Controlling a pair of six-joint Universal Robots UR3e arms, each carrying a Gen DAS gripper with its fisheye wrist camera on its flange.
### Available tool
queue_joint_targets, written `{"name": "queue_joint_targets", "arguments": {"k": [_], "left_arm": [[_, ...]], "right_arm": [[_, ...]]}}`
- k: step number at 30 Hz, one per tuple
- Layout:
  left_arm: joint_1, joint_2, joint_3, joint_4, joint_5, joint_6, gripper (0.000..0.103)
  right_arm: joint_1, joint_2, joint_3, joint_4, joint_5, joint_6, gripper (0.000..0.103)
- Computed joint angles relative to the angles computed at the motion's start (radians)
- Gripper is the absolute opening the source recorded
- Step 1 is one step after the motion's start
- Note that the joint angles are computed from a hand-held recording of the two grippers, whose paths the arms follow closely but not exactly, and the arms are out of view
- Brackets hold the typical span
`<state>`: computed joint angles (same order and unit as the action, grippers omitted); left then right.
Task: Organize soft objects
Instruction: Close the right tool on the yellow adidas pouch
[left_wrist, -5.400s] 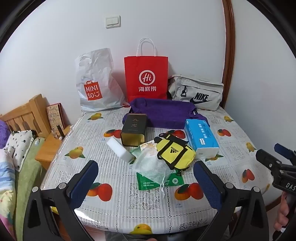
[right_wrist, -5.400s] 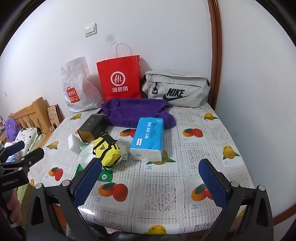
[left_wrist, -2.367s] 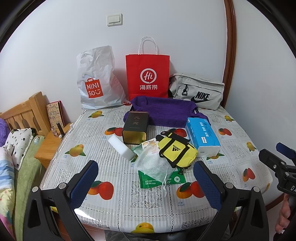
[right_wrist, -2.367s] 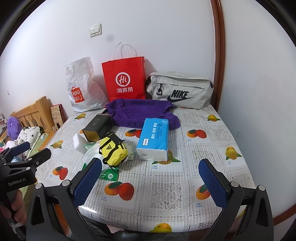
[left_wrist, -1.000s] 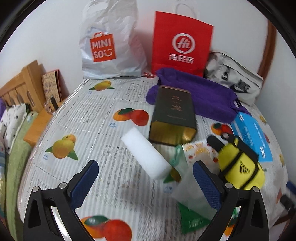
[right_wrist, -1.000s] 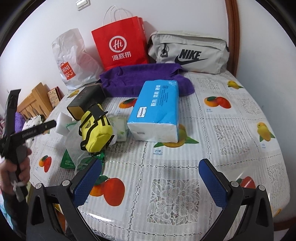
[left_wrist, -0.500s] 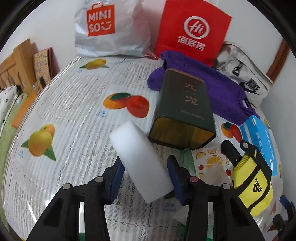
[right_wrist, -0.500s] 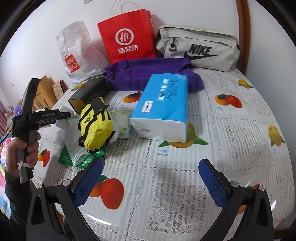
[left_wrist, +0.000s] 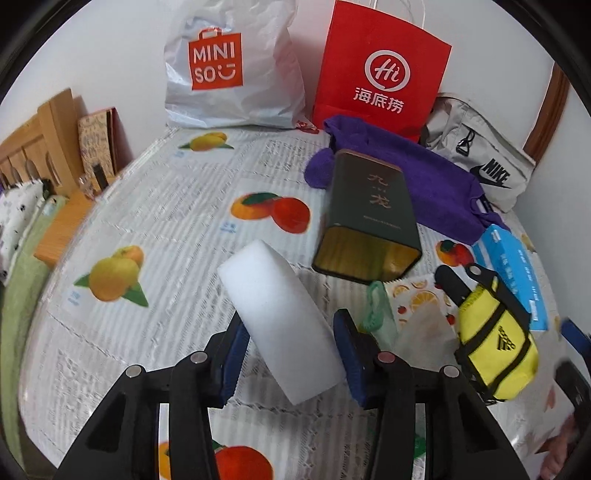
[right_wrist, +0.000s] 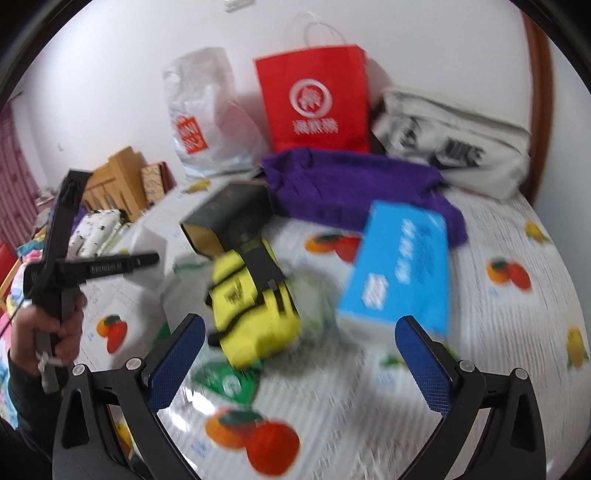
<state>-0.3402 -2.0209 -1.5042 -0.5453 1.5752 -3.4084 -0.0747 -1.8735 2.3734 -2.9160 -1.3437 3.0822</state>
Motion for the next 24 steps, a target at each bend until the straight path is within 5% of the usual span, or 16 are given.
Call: {"name": "queue_joint_targets", "arguments": {"k": [5, 12, 20, 24], "left_arm": [[0.01, -0.003, -0.018, 0.013, -0.034, -0.012, 0.045], [0.019, -0.015, -0.013, 0.003, -0.07, -0.01, 0.045], [0.035, -0.011, -0.028, 0.013, -0.099, 0.0, 0.045], [0.042, -0.007, -0.037, 0.015, -0.107, 0.004, 0.045]], "right_arm": [[0.038, 0.166, -0.149, 0.013, -0.012, -0.053, 0.08], [0.087, 0.281, -0.253, 0.022, -0.035, -0.125, 0.074], [0.108, 0.385, -0.351, 0.118, -0.012, -0.174, 0.028], [0.105, 0.367, -0.344, 0.109, 0.008, -0.176, 0.026]]}}
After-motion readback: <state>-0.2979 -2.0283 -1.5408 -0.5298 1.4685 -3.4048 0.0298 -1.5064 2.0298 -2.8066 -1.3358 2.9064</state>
